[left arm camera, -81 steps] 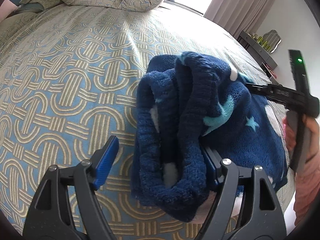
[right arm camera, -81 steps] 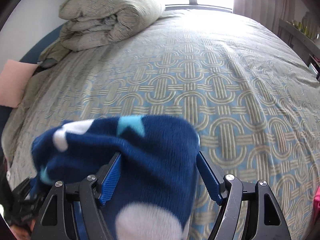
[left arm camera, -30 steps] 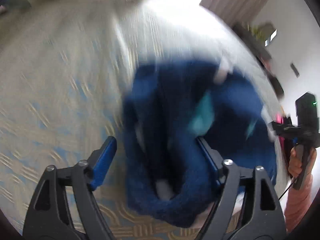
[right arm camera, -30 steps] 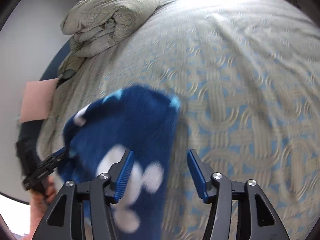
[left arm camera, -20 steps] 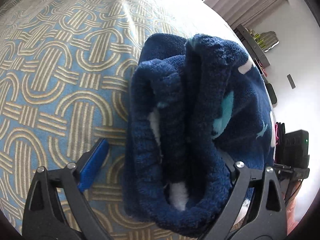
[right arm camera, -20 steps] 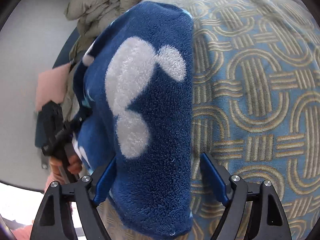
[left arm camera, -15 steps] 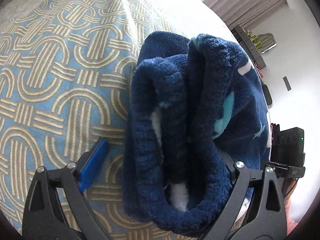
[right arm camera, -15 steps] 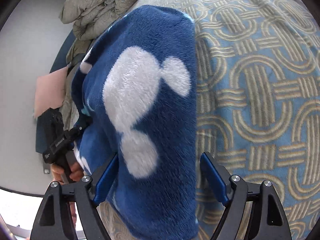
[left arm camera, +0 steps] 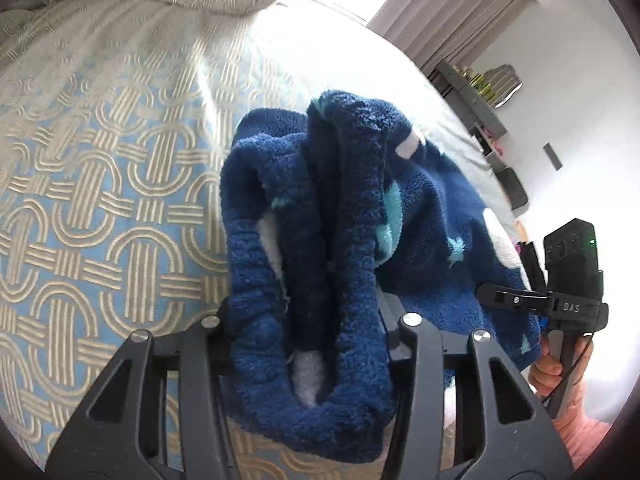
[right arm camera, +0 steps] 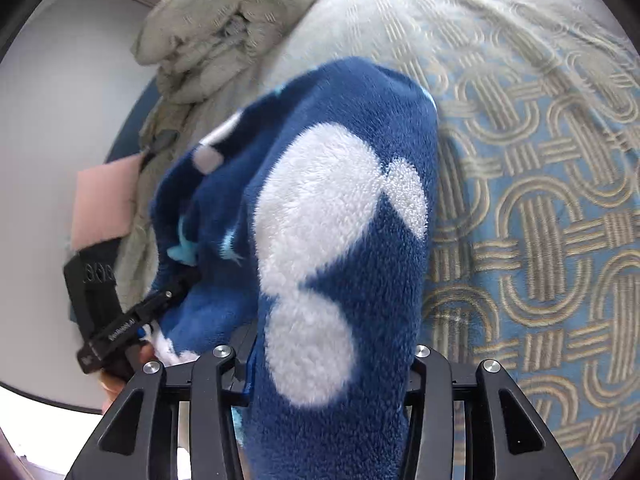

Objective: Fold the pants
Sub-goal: 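Lift the folded pants with both grippers and carry them over the bed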

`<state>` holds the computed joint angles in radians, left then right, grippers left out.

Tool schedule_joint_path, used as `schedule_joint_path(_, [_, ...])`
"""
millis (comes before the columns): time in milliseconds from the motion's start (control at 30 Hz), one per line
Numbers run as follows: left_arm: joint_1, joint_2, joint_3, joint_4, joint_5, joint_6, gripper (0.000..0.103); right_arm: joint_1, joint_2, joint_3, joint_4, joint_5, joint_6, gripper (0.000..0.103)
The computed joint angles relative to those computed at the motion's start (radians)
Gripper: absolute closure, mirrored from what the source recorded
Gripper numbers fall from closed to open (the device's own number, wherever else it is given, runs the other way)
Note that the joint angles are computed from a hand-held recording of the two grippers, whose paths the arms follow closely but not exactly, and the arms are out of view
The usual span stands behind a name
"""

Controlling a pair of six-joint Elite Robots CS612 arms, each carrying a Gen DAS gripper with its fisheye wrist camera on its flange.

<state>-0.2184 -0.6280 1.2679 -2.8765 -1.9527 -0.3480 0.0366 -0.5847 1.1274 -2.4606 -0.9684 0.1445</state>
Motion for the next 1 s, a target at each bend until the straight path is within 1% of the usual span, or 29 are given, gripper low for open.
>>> schedule_joint_path(67, [-0.002,-0.025,0.035,-0.013,0.004,0.01,0.054,-0.008,-0.028,0.04,-0.011,0.014,-0.032,0.057])
schedule_joint_path(133, [-0.008,-0.049,0.076,-0.018,0.011,0.015,0.054,-0.009,-0.053,0.072,-0.013,0.008,-0.079,0.057])
schedule_joint_path(200, [-0.012,-0.07,0.124,-0.03,0.011,0.006,0.053,-0.01,-0.075,0.104,0.007,0.006,-0.119,0.057])
schedule_joint_path(267, [-0.019,-0.076,0.146,0.0,0.017,0.016,0.052,-0.013,-0.092,0.133,0.048,0.009,-0.16,0.056])
schedule_joint_path(333, [-0.027,-0.072,0.147,0.082,0.046,0.047,0.048,-0.015,-0.091,0.129,0.144,-0.005,-0.217,0.051])
schedule_joint_path(367, [-0.028,-0.068,0.144,0.093,0.06,0.049,0.04,-0.011,-0.082,0.11,0.209,-0.031,-0.247,0.047])
schedule_joint_path(400, [-0.029,-0.066,0.147,0.078,0.072,0.045,0.036,-0.006,-0.072,0.094,0.259,-0.068,-0.271,0.043])
schedule_joint_path(433, [-0.029,-0.064,0.15,0.046,0.089,0.043,0.035,-0.006,-0.066,0.089,0.268,-0.08,-0.277,0.035])
schedule_joint_path(467, [-0.03,-0.063,0.149,0.027,0.103,0.047,0.03,-0.01,-0.065,0.095,0.244,-0.075,-0.268,0.029])
schedule_joint_path(533, [-0.032,-0.058,0.135,0.016,0.125,0.057,0.026,-0.016,-0.062,0.092,0.2,-0.061,-0.247,0.028])
schedule_joint_path(567, [-0.029,-0.047,0.118,0.027,0.119,0.067,0.023,-0.021,-0.061,0.09,0.18,-0.053,-0.243,0.027])
schedule_joint_path(633, [-0.024,-0.034,0.095,0.051,0.095,0.072,0.022,-0.025,-0.049,0.07,0.167,-0.05,-0.227,0.022])
schedule_joint_path(700, [-0.017,-0.022,0.084,0.054,0.056,0.053,0.02,-0.028,-0.034,0.046,0.185,-0.045,-0.222,0.021])
schedule_joint_path(767, [-0.007,-0.009,0.079,0.041,0.005,0.017,0.015,-0.026,-0.004,-0.007,0.231,-0.02,-0.219,0.02])
schedule_joint_path(833, [0.004,0.007,0.073,0.026,-0.038,-0.016,0.012,-0.028,0.012,-0.031,0.257,0.0,-0.216,0.019])
schedule_joint_path(900, [0.007,0.011,0.079,0.014,-0.054,-0.029,0.006,-0.028,0.023,-0.05,0.273,0.015,-0.222,0.018])
schedule_joint_path(933, [0.009,0.014,0.082,0.007,-0.061,-0.032,0.006,-0.032,0.022,-0.044,0.273,0.018,-0.232,0.016])
schedule_joint_path(1000, [0.011,0.018,0.085,-0.011,-0.069,-0.029,0.004,-0.023,0.021,-0.043,0.273,0.016,-0.234,0.014])
